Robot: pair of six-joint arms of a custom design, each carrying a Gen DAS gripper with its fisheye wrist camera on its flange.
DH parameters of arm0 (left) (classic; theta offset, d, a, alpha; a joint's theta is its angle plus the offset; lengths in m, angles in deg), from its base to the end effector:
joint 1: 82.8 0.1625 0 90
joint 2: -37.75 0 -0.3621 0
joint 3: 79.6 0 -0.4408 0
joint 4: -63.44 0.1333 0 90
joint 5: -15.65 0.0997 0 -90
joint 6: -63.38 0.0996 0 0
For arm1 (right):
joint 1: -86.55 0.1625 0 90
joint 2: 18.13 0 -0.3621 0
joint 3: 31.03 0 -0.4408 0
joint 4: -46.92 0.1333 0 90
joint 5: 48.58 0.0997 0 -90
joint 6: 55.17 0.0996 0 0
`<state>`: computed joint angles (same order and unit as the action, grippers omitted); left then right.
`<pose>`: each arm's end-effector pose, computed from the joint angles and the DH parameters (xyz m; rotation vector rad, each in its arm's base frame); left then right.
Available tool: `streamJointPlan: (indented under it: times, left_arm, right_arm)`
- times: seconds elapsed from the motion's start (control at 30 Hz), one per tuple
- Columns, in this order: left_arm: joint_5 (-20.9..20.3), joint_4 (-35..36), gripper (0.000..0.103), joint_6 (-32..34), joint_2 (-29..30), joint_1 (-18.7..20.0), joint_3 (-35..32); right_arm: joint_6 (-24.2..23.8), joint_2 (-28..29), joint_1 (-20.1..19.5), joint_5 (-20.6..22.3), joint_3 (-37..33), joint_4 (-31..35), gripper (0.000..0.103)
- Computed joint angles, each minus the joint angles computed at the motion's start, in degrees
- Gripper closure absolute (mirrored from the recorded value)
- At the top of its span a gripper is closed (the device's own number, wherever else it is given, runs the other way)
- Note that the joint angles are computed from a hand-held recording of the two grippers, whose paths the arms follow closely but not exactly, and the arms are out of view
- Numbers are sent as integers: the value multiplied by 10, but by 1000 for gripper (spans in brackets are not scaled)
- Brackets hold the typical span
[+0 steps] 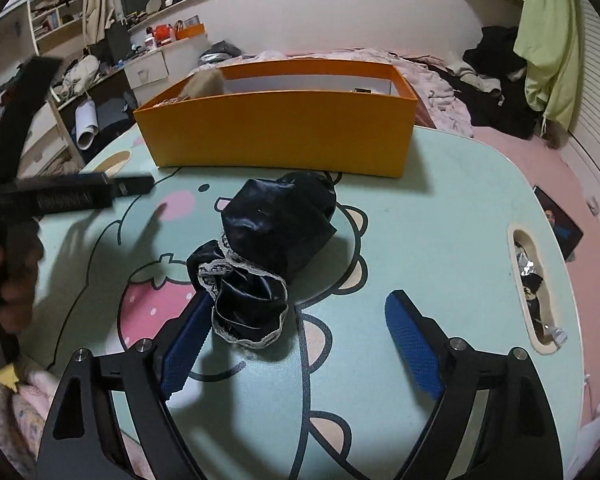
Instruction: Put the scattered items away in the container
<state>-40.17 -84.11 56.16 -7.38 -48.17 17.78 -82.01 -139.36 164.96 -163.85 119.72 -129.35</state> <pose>-0.4127 -0.5150 -0.0022 1.0386 2.4163 -0.5240 0.0235 -0.3374 0.2889 0.0284 -2.2570 0.9776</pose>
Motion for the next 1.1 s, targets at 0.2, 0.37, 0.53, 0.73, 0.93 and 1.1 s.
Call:
streamJointPlan:
  times: [0.2, 0.37, 0.53, 0.73, 0.93, 1.1]
  left_arm:
    - [-29, 48, 42, 78, 59, 5, -129]
    - [-10, 119, 62, 121, 144, 9, -232]
    - [6, 161, 81, 118, 193, 13, -286]
    - [-46, 116, 82, 114, 159, 22, -253]
    - [-129, 24, 82, 109, 35, 21, -126]
    - [-159, 4, 82, 101, -49, 22, -20]
  right_arm:
    - [19, -33, -27, 57, 6, 22, 16]
    - [19, -26, -27, 58, 0, 22, 16]
    - [29, -16, -17, 52, 1, 13, 16]
    - [29, -10, -9, 42, 3, 3, 16]
    - [42, -31, -16, 56, 5, 27, 16]
    - [69, -75, -32, 93, -20, 117, 16]
